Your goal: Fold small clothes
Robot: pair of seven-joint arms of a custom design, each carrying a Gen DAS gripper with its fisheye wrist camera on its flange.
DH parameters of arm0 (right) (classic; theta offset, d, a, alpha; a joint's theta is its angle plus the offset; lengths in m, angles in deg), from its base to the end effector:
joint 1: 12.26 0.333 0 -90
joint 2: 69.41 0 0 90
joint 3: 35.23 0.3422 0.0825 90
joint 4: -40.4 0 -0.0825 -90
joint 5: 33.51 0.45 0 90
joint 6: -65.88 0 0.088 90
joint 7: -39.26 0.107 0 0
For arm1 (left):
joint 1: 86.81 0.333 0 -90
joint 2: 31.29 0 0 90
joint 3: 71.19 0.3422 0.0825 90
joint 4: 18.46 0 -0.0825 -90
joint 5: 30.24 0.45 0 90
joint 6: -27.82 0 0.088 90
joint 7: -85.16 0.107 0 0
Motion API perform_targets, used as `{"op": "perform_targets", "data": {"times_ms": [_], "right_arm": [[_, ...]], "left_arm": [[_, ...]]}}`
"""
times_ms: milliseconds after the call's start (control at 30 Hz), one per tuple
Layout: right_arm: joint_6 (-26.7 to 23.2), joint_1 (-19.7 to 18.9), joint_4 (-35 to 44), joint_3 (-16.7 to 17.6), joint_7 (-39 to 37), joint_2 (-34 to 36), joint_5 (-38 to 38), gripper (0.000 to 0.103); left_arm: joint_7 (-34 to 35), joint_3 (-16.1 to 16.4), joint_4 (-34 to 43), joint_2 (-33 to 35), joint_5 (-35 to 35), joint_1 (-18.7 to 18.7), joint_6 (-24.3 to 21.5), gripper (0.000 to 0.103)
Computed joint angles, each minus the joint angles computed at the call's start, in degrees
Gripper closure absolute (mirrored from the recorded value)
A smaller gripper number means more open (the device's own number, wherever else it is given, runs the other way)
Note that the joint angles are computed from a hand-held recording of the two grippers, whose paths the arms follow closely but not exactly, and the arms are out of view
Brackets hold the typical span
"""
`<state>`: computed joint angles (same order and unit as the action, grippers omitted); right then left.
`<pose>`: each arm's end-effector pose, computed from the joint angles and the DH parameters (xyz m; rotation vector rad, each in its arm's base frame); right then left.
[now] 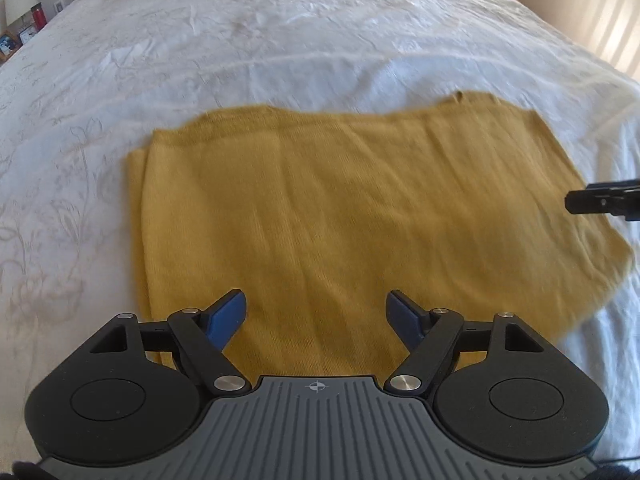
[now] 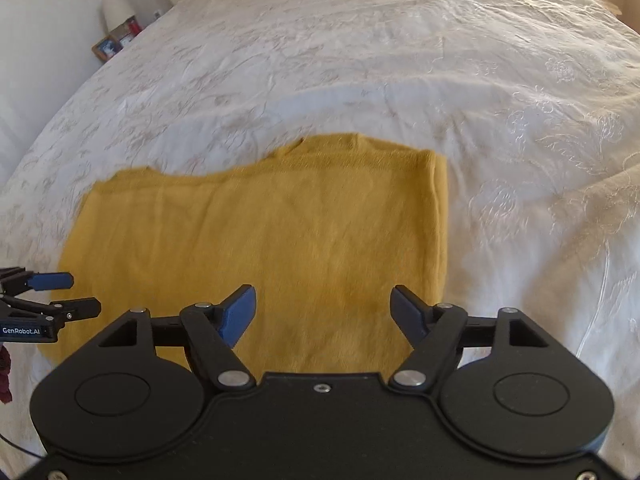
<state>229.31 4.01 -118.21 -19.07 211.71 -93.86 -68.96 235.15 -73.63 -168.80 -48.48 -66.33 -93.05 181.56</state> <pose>0.3562 0.2543 0.3566 -1.5222 2.0920 -0.4342 0.4757 -0.0533 0.3632 -1.2327 2.5802 -0.6645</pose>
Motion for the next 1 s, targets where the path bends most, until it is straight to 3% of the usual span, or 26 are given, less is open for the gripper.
{"op": "perform_targets", "data": {"times_ms": [100, 233, 333, 600, 800, 900, 1000], "right_arm": [[-2.26, 4.27, -0.51, -1.16, -4.45, -0.3, 2.95, 0.023], [-10.15, 8.44, -2.27, -2.29, -6.77, -1.39, 9.13, 0.017], [-8.84, 7.93, -6.63, -1.93, -1.57, -4.8, 11.15, 0.006], [-10.42, 8.65, -7.3, -1.63, 1.88, -6.85, 14.0, 0.003], [-13.01, 10.24, -8.58, -0.61, 8.47, -9.16, 16.18, 0.001], [-13.36, 11.04, -9.21, -0.49, 10.85, -9.87, 16.71, 0.001], [-13.8, 11.97, -9.32, -0.42, 11.69, -9.54, 16.7, 0.001]], "left_arm": [[1.1, 0.44, -2.9, -2.6, 1.5, 0.62, -0.73, 0.027], [-0.41, 0.83, -4.15, -2.97, 5.04, 2.98, -0.94, 0.023], [-1.8, 1.55, -3.17, -2.11, 5.9, 4.33, -2.91, 0.019], [-3.84, 0.4, -3.65, -2.61, 8.76, 5.25, -3.29, 0.016], [-3.07, 0.56, -6.37, -4.69, 10.43, 4.99, -2.71, 0.005], [-3.42, 0.24, -7.51, -5.95, 12.54, 5.41, -3.94, 0.0], [-8.47, 0.27, -7.54, -6.25, 13.26, 7.03, -7.3, 0.0]]}}
